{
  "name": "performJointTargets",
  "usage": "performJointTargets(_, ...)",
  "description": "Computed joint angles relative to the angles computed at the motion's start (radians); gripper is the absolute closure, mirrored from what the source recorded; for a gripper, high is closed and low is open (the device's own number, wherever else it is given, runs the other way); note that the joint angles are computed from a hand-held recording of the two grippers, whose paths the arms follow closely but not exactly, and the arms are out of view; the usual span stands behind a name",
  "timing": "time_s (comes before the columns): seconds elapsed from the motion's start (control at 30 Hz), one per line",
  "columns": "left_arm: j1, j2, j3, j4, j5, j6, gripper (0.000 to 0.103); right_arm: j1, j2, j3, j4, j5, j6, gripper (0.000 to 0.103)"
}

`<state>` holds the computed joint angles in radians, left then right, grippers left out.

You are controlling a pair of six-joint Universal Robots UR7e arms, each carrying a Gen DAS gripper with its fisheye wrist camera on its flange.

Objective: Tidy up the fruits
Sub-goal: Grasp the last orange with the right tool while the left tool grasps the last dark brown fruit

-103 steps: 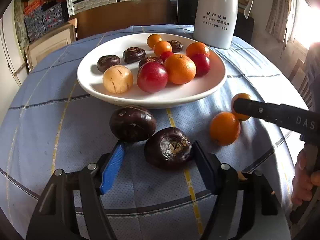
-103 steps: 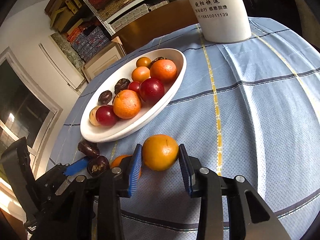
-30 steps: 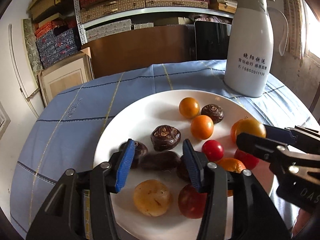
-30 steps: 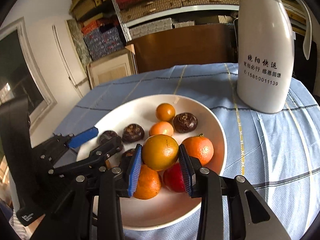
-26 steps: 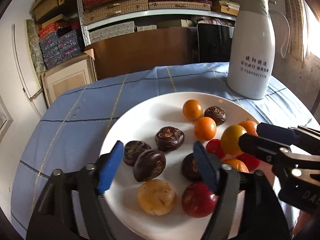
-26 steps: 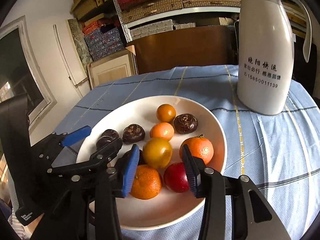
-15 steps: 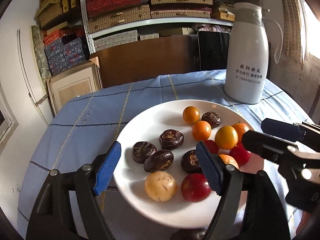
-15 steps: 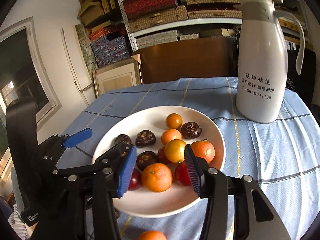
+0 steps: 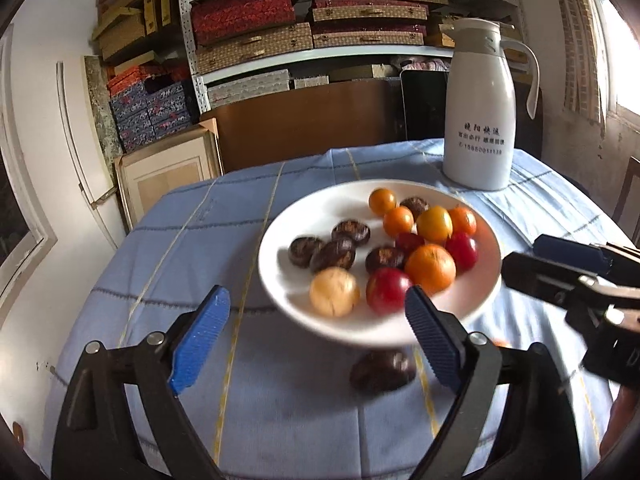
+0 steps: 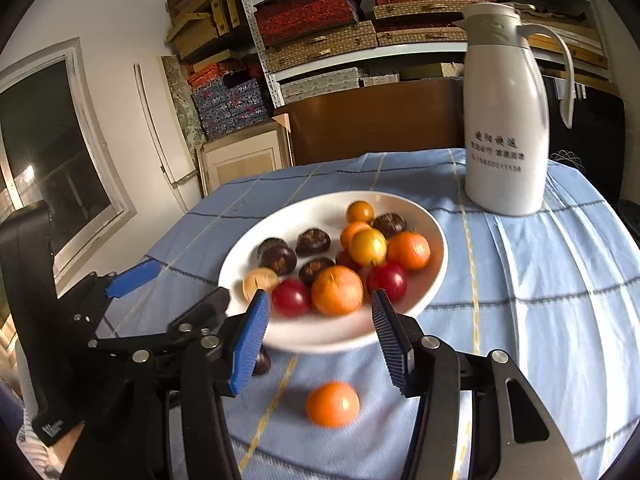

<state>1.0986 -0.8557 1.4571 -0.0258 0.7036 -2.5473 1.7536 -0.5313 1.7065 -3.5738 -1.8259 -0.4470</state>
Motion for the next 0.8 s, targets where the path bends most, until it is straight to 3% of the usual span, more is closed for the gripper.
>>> performJointTargets(0.13, 0.005, -0.011, 0.039, 0.019, -0.027, -0.037, 0.005, -0.016, -0.014, 0.061, -0.028, -0.01, 0.017, 0.044)
performJointTargets(0.3, 0.033, -0.005, 0.015, 0.166, -0.03, -0.188, 0.005, -0.025, -0.007, 0.086, -0.024, -0.056, 0.023, 0.037)
performJointTargets(0.47, 0.052, -0.017, 0.006, 0.223, -0.016, -0.282, 0.005, -0.026, 0.019, 0.06, 0.024, -0.098, 0.017, 0.037)
performJointTargets(0.63, 0.046, -0.003, 0.0, 0.227, -0.021, -0.269, 0.005, -0.033, 0.024, 0.048, 0.063, -0.084, 0.02, 0.037)
performJointTargets(0.8, 0.027, 0.016, 0.002, 0.209, -0.037, -0.213, 0.005, -0.047, 0.022, 0.019, 0.18, -0.039, 0.062, 0.038)
